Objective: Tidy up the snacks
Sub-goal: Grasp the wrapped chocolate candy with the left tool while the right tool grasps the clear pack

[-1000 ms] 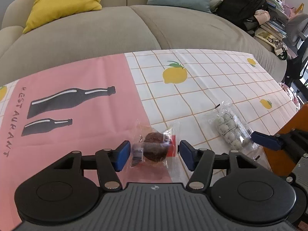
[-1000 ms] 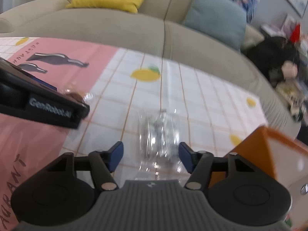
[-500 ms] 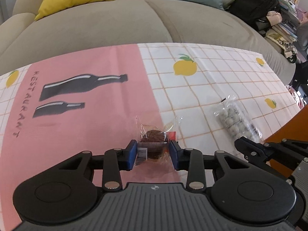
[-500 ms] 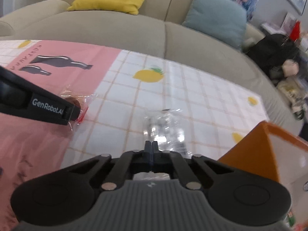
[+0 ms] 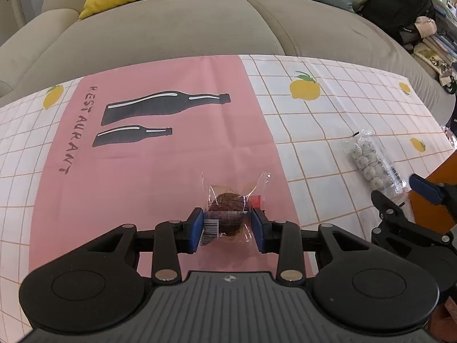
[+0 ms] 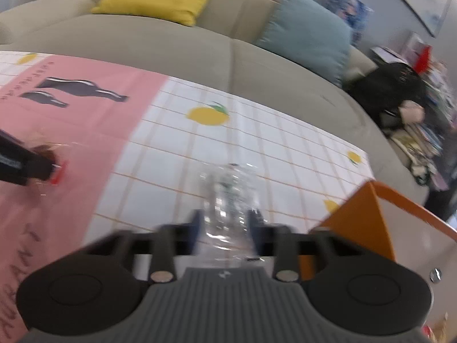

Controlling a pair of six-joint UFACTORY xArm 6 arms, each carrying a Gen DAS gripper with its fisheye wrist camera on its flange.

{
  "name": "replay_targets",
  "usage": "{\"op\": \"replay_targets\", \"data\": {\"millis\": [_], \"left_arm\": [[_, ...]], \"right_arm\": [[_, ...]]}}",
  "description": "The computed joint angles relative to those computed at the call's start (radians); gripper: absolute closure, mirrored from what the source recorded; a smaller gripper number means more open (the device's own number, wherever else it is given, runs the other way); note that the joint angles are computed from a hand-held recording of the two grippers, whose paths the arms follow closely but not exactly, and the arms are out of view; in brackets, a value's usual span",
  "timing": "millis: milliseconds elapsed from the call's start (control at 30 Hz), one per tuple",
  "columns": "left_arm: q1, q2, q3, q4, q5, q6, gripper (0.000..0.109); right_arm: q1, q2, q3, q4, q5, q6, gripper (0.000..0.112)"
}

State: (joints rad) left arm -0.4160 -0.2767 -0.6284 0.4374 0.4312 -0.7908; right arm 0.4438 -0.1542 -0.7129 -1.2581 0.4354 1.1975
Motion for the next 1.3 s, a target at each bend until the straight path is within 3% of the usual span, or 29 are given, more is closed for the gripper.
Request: {"op": "replay_targets", "data": {"millis": [200,400,467,567,633,733,967,1300], "left_arm": [[-0.008,-0.003,0.008,0.005,-0.01,-0.011,0.067],[-0.003,0.007,0.009,0.02,-0.033,-0.022,0.062],[0.0,0.012,0.008,0.036,-0.042,-0.043,0.061],[0.001,0.021,0.002,0.06,-0.045,-0.072,0.058],[0.002,0.025,0.001,0.061,-0.048,-0.083,0.059],[0.003,0.027,0.001,0.063,-0.052,-0.093,0.064],[-0.027,-0.014,0.023,0.022,-0.013,-0.051,0.068],[-0.102,-0.151,0.108,-0.047,0.08,-0.053,0.068]], "right_arm": [[0.015,0.001,0.019,0.091,0.041,0.036,0.063],[-0.018,0.002,0.033,0.038,-0.022,0.132,0.067],[-0.041,0.005,0.036,0.062,-0.065,0.132,0.073],[-0.047,0.009,0.039,0.063,-0.09,0.115,0.101],[-0.049,0.009,0.042,0.049,-0.102,0.116,0.109],[-0.051,0.009,0.043,0.047,-0.117,0.106,0.112],[-0.02,-0.039,0.089,0.207,-0.168,-0.067,0.112],[0.105,-0.191,0.191,0.678,-0.095,-0.461,0.112]]}}
